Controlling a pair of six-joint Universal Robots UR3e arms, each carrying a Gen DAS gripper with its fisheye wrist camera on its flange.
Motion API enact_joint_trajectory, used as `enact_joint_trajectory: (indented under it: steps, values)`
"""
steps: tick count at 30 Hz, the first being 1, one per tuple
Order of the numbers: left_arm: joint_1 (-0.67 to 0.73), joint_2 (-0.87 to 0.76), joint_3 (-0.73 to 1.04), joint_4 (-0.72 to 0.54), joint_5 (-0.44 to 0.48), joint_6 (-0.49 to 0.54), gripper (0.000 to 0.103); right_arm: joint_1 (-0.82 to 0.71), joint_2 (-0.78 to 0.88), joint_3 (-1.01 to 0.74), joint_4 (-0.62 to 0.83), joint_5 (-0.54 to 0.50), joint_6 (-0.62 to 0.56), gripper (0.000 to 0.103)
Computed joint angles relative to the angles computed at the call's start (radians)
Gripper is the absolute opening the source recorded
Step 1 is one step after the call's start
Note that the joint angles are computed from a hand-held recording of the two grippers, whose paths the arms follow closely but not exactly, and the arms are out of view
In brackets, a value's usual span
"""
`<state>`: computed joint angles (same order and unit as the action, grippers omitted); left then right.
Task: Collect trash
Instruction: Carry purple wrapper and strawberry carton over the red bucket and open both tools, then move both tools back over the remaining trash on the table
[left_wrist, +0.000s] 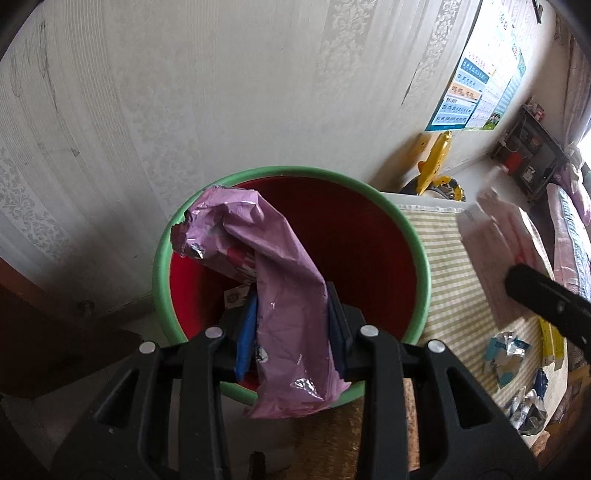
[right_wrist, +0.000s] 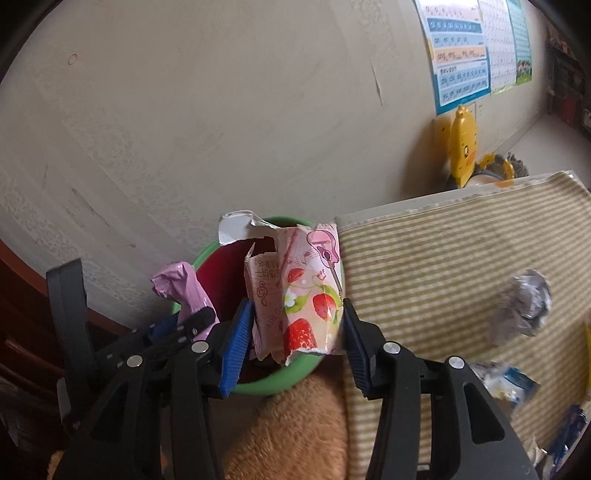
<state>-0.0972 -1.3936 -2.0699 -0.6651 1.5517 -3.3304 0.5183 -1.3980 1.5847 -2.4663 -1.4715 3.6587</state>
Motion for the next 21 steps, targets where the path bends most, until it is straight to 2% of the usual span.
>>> enact_joint_trajectory:
  steps: [5,7,8,9,11,21]
  values:
    - [0.009,-0.007,-0.007,0.001,0.011,0.002,0.034,-0.005,0.060,-0.058,-0.006,0.029,-0.003,0.049]
    - [0.011,-0.005,-0.015,0.004,0.025,-0.008,0.048,-0.013,0.076,-0.066,-0.022,0.061,0.002,0.052]
    - [0.014,-0.003,-0.024,0.012,0.027,-0.018,0.061,-0.018,0.086,-0.073,-0.025,0.074,0.005,0.053]
    - [0.019,0.002,-0.033,0.020,0.026,-0.023,0.064,-0.021,0.092,-0.079,-0.028,0.079,0.006,0.057]
    - [0.011,-0.005,-0.023,0.009,0.036,-0.022,0.065,-0.019,0.099,-0.089,-0.031,0.076,0.012,0.061]
    - [-0.046,-0.022,0.021,-0.007,0.063,-0.024,0.065,-0.035,-0.061,0.047,-0.032,0.047,-0.013,0.061]
